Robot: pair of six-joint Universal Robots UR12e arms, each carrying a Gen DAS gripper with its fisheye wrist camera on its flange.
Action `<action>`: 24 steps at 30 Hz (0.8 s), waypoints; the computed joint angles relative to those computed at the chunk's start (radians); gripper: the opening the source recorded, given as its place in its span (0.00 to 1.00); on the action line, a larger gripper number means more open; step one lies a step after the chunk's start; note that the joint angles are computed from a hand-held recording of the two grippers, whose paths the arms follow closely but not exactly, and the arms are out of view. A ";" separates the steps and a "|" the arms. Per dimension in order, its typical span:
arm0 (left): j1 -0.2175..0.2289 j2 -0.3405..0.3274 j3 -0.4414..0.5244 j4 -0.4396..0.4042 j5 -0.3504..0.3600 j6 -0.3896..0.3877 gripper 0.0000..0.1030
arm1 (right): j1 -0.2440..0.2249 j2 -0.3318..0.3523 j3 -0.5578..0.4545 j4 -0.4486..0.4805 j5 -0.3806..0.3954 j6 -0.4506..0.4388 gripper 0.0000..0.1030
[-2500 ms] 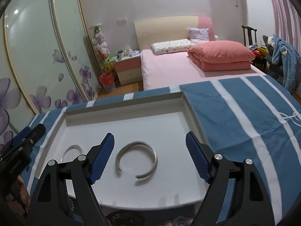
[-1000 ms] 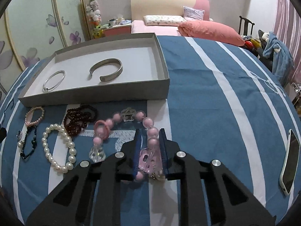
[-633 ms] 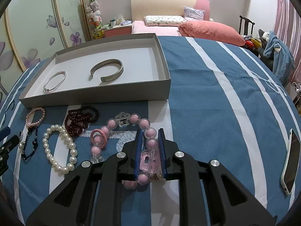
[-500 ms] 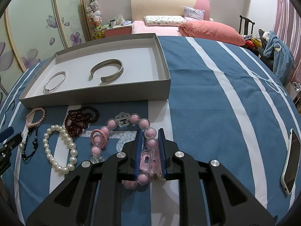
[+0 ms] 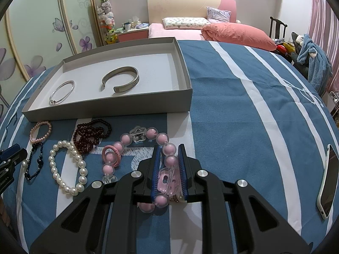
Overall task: Organize jewelry
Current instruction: 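Lift the pink bracelet with the right gripper while the left gripper grasps the silver ring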
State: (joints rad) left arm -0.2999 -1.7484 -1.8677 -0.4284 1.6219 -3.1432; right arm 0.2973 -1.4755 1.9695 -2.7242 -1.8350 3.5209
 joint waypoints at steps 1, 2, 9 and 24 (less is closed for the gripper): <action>0.000 0.001 -0.001 0.001 -0.003 0.001 0.33 | 0.000 0.000 0.000 0.000 0.000 0.000 0.18; -0.001 0.001 -0.001 0.003 -0.002 0.002 0.25 | 0.000 0.000 0.000 0.000 -0.001 -0.001 0.18; 0.005 -0.001 0.003 0.004 -0.004 -0.014 0.21 | -0.006 -0.001 0.002 -0.014 0.025 0.010 0.14; 0.014 0.012 -0.018 0.134 0.014 -0.059 0.21 | -0.001 -0.021 0.036 -0.230 0.114 0.010 0.14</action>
State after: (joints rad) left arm -0.2862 -1.7365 -1.8858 -0.2945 1.6363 -3.2026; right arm 0.2965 -1.4960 2.0052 -2.9540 -1.7208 3.5310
